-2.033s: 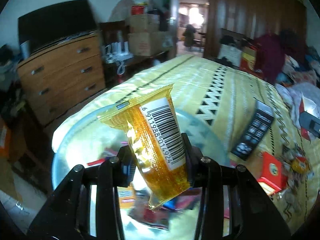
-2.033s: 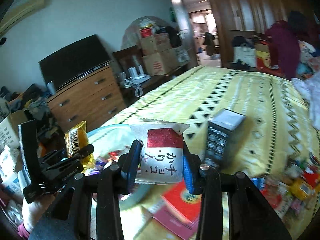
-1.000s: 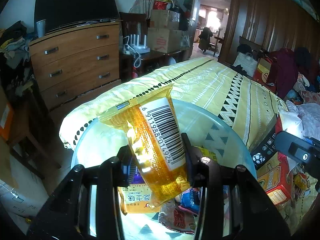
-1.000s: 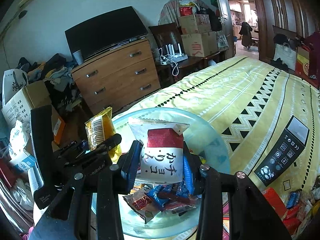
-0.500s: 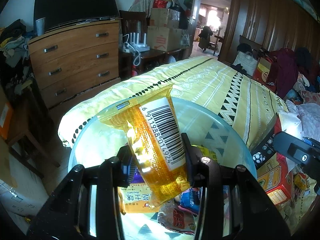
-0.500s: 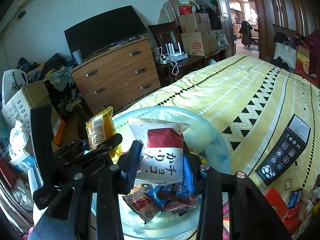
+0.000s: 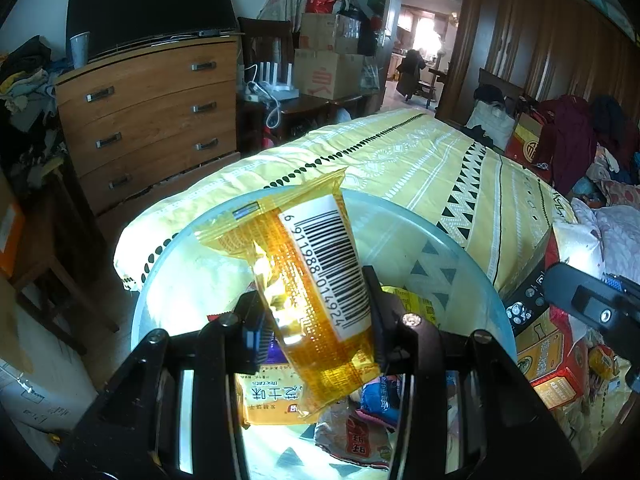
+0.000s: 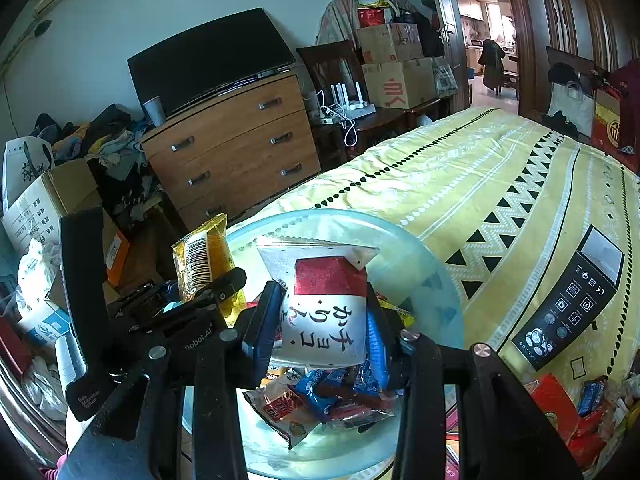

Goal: Organize snacks
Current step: 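Open both tools above the glass bowl to drop the packets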

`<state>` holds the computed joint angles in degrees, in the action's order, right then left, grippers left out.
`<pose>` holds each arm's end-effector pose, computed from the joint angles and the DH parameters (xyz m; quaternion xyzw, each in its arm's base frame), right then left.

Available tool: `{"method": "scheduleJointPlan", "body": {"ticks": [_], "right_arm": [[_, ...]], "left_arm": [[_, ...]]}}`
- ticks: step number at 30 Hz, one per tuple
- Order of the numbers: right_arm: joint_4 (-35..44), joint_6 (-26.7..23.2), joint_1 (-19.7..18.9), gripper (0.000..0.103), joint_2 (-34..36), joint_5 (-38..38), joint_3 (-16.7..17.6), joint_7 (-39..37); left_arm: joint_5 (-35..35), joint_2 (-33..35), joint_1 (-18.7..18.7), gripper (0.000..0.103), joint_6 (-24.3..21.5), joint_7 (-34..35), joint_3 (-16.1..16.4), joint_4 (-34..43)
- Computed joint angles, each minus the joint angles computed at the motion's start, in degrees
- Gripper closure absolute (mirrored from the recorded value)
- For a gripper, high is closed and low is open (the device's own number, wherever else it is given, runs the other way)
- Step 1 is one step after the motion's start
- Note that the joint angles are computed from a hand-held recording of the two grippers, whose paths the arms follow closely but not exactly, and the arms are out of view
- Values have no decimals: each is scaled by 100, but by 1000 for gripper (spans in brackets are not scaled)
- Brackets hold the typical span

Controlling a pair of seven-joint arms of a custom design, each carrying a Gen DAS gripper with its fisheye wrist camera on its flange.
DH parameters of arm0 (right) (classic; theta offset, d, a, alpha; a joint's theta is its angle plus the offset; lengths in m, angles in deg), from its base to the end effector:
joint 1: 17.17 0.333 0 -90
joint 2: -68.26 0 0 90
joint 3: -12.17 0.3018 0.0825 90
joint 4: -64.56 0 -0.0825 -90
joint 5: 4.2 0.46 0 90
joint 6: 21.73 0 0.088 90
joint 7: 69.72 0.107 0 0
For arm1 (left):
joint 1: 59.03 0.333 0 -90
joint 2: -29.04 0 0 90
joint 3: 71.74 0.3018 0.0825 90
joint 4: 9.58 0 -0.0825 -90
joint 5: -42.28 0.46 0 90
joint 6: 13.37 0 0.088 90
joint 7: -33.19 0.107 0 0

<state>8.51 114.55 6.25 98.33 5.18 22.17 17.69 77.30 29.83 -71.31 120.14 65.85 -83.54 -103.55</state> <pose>0.7029 0.4081 0.6697 -0.7724 0.4588 -0.1137 0.4243 0.6322 -0.2708 0.6526 -0.7337 0.5355 -0.2953 0.2962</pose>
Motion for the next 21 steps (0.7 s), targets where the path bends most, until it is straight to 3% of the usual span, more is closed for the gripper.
{"method": "scheduleJointPlan", "body": {"ticks": [13, 16, 17, 19, 21], "right_arm": [[-95, 43, 5, 58, -26, 3, 3, 37], [-290, 125, 8, 50, -118, -4, -3, 85], [-403, 194, 4, 44, -172, -16, -9, 93], [-468, 210, -10, 41, -207, -20, 2, 85], [-565, 238, -24, 37, -270, -10, 15, 75]], "left_arm": [[-110, 63, -2, 62, -110, 76, 16, 59], [-149, 102, -13, 61, -177, 63, 28, 97], [-163, 108, -16, 59, -182, 51, 34, 98], [-73, 114, -29, 35, -228, -66, 44, 113], [178, 100, -54, 20, -271, -270, 45, 104]]}}
